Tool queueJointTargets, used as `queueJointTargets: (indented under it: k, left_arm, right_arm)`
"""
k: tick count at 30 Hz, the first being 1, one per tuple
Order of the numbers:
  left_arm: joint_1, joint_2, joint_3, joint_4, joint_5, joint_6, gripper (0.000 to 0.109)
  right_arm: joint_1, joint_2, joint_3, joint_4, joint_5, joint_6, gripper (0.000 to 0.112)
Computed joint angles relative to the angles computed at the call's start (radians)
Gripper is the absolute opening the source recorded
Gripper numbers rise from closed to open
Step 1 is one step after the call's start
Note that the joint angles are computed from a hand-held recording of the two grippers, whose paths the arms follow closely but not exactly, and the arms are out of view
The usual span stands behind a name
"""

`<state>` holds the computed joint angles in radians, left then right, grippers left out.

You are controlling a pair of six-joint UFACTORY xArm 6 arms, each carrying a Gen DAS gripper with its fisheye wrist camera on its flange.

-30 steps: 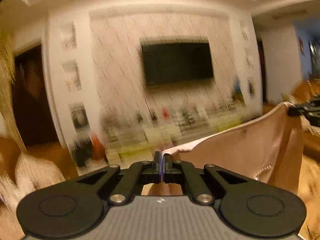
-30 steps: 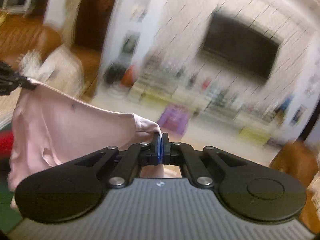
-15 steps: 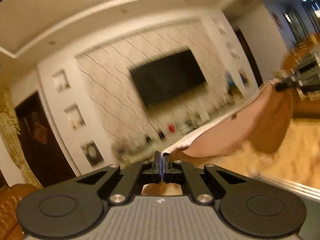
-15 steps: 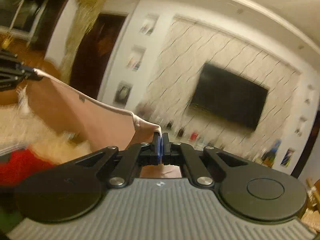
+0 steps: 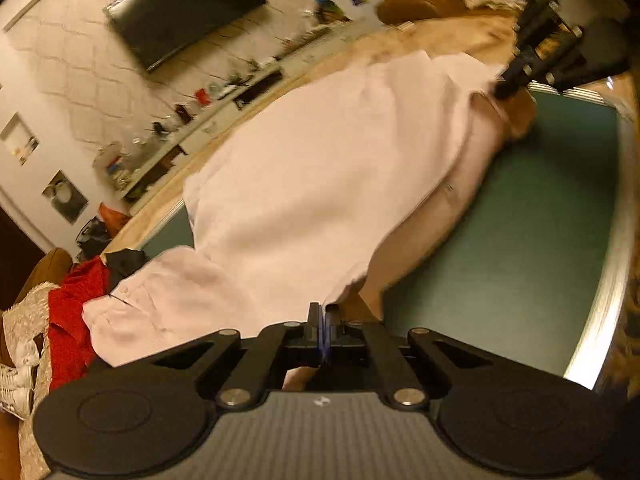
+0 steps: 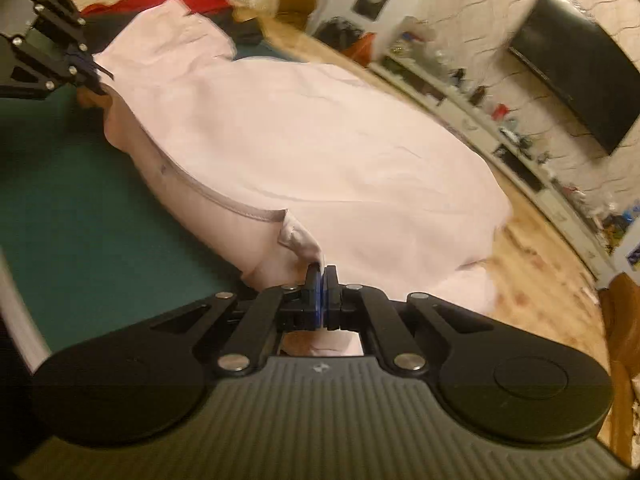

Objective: Fold clothes
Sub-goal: 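Lift the pink shirt with both tools and shake it out over the table, then lower the pink shirt flat onto the table and open both tools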

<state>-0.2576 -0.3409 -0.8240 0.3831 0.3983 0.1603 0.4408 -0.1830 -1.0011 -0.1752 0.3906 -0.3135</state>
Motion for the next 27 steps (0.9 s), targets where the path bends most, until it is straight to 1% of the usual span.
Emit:
queueJointTargets:
  k: [2, 4, 6, 8, 10, 12, 13, 14, 15, 16, 17, 18, 19, 20, 21, 22, 23, 24, 25, 26, 27]
  left_arm:
    - [-0.012, -0.054, 0.05, -0.017, 0.021, 0.027, 0.001]
    - [-0.028, -0.103, 0.094, -0.045, 0.043, 0.058, 0.001]
    - [-0.052, -0.154, 0.136, -0.086, 0.07, 0.094, 0.001]
    - [-0.074, -0.19, 0.162, -0.138, 0.103, 0.135, 0.001]
    - [-0.08, -0.222, 0.172, -0.268, 0.149, 0.241, 0.002]
    - [-0.074, -0.25, 0.177, -0.382, 0.188, 0.333, 0.014]
    - [-0.058, -0.254, 0.176, -0.414, 0.184, 0.357, 0.019]
    - [-0.037, -0.253, 0.17, -0.437, 0.17, 0.37, 0.033]
    - [-0.006, -0.238, 0.151, -0.473, 0.146, 0.387, 0.05]
    - [0.023, -0.227, 0.134, -0.506, 0.12, 0.398, 0.057]
    - [0.053, -0.22, 0.122, -0.536, 0.083, 0.391, 0.065]
    - [0.09, -0.186, 0.091, -0.549, 0.038, 0.365, 0.074]
    - [0.126, -0.124, 0.038, -0.524, -0.001, 0.313, 0.08]
    - [0.161, -0.06, -0.019, -0.488, -0.036, 0.249, 0.092]
    - [0.192, 0.008, -0.081, -0.444, -0.065, 0.179, 0.092]
    - [0.221, 0.082, -0.148, -0.393, -0.086, 0.107, 0.093]
    - [0.248, 0.162, -0.228, -0.333, -0.087, 0.022, 0.094]
    - [0.272, 0.251, -0.327, -0.276, -0.055, -0.068, 0.094]
    - [0.292, 0.338, -0.426, -0.26, -0.02, -0.12, 0.094]
    - [0.307, 0.418, -0.517, -0.286, 0.009, -0.139, 0.092]
    - [0.32, 0.5, -0.613, -0.338, 0.048, -0.141, 0.087]
  right_arm:
    - [0.017, -0.031, 0.036, 0.052, 0.009, -0.057, 0.002]
    - [0.028, -0.067, 0.062, 0.122, 0.044, -0.132, 0.002]
    - [0.036, -0.112, 0.081, 0.165, 0.105, -0.194, 0.002]
    - [0.028, -0.133, 0.067, 0.209, 0.182, -0.264, 0.003]
    - [0.022, -0.149, 0.053, 0.238, 0.276, -0.304, 0.003]
    - [0.019, -0.16, 0.044, 0.243, 0.352, -0.312, 0.004]
    - [0.021, -0.161, 0.038, 0.241, 0.385, -0.31, 0.004]
    - [0.023, -0.166, 0.04, 0.235, 0.403, -0.305, 0.006]
    - [0.022, -0.18, 0.054, 0.232, 0.393, -0.304, 0.009]
    - [0.018, -0.193, 0.064, 0.243, 0.375, -0.299, 0.012]
    - [0.008, -0.204, 0.068, 0.267, 0.357, -0.292, 0.02]
    - [-0.001, -0.214, 0.072, 0.292, 0.339, -0.284, 0.029]
    - [-0.01, -0.223, 0.076, 0.317, 0.321, -0.276, 0.033]
    - [-0.021, -0.227, 0.077, 0.351, 0.298, -0.266, 0.04]
    - [-0.033, -0.223, 0.076, 0.397, 0.268, -0.254, 0.044]
    - [-0.044, -0.218, 0.074, 0.443, 0.238, -0.242, 0.045]
    - [-0.06, -0.217, 0.068, 0.503, 0.224, -0.249, 0.046]
    - [-0.076, -0.217, 0.063, 0.572, 0.222, -0.266, 0.046]
    - [-0.081, -0.208, 0.056, 0.62, 0.208, -0.265, 0.046]
    - [-0.086, -0.19, 0.044, 0.653, 0.194, -0.261, 0.046]
    - [-0.09, -0.172, 0.031, 0.687, 0.181, -0.258, 0.047]
